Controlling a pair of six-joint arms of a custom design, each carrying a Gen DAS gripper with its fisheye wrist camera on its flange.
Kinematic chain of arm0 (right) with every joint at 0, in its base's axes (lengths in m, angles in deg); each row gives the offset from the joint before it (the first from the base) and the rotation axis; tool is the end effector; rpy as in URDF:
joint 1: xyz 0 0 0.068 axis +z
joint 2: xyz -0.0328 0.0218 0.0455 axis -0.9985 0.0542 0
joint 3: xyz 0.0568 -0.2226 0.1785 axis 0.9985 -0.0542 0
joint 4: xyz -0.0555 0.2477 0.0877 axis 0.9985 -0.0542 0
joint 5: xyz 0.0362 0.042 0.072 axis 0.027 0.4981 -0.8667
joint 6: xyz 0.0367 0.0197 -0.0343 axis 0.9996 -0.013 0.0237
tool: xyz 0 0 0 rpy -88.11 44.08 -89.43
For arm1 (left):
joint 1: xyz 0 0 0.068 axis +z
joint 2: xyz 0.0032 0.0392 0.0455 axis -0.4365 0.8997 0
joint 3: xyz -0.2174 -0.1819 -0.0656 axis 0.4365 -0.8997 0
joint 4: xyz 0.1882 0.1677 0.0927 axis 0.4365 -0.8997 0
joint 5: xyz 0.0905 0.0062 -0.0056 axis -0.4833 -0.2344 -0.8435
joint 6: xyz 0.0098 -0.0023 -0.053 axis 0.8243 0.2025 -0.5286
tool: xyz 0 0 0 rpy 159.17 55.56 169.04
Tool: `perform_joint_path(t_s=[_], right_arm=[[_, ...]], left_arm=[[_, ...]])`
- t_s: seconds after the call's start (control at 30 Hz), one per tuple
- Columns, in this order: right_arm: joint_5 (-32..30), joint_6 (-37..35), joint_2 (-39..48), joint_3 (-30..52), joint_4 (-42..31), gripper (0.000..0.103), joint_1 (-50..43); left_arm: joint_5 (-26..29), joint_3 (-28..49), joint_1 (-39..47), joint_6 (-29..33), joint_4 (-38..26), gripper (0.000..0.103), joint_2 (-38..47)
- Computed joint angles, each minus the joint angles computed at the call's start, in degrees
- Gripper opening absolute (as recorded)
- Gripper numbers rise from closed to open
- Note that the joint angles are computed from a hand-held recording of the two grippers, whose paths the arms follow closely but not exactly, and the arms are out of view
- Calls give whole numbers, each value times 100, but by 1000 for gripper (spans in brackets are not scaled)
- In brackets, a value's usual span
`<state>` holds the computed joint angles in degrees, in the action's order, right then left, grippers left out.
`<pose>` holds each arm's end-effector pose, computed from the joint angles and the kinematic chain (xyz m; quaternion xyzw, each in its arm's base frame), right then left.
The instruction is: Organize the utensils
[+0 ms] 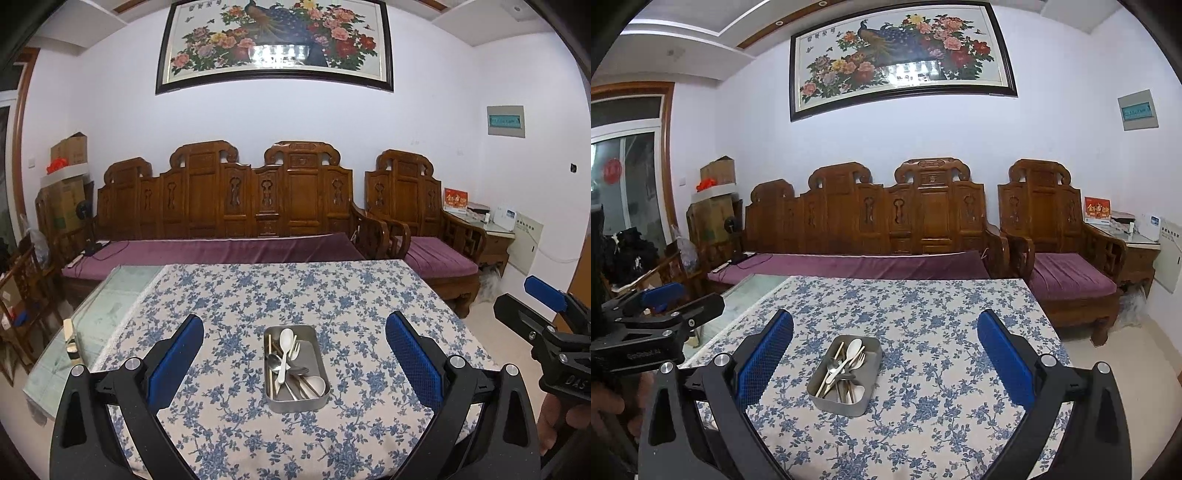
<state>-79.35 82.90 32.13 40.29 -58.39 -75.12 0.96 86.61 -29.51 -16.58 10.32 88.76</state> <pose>0.2566 0.0486 0.4648 0.0061 0.8196 0.0375 0.5716 0.2925 -0.0256 0.4257 0.1053 0.8312 -0.0822 0.5397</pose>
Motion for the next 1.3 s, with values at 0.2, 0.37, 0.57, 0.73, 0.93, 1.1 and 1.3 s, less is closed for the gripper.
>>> perform_joint_path(t_s=[0.2,0.37,0.57,0.73,0.93,1.1,1.3], right_arm=[[-12,8,2,-7,1,100,-10],[-19,4,-8,-44,23,100,-19],[-41,4,-13,-63,36,100,-41],[-30,9,-5,-56,35,100,-30],[-26,4,0,-47,29,100,-26],[-25,4,-5,-51,26,100,-31],[-27,13,-8,-85,56,100,-28]], left_arm=[[44,-24,28,-9,17,95,-52],[-72,-79,-8,41,95,95,-98],[-79,-84,-25,26,83,95,-102],[-67,-81,-36,5,77,95,-120],[-51,-86,-28,6,71,95,-134],[-48,-79,-35,3,72,95,-144],[-40,-93,-42,3,89,95,-172]])
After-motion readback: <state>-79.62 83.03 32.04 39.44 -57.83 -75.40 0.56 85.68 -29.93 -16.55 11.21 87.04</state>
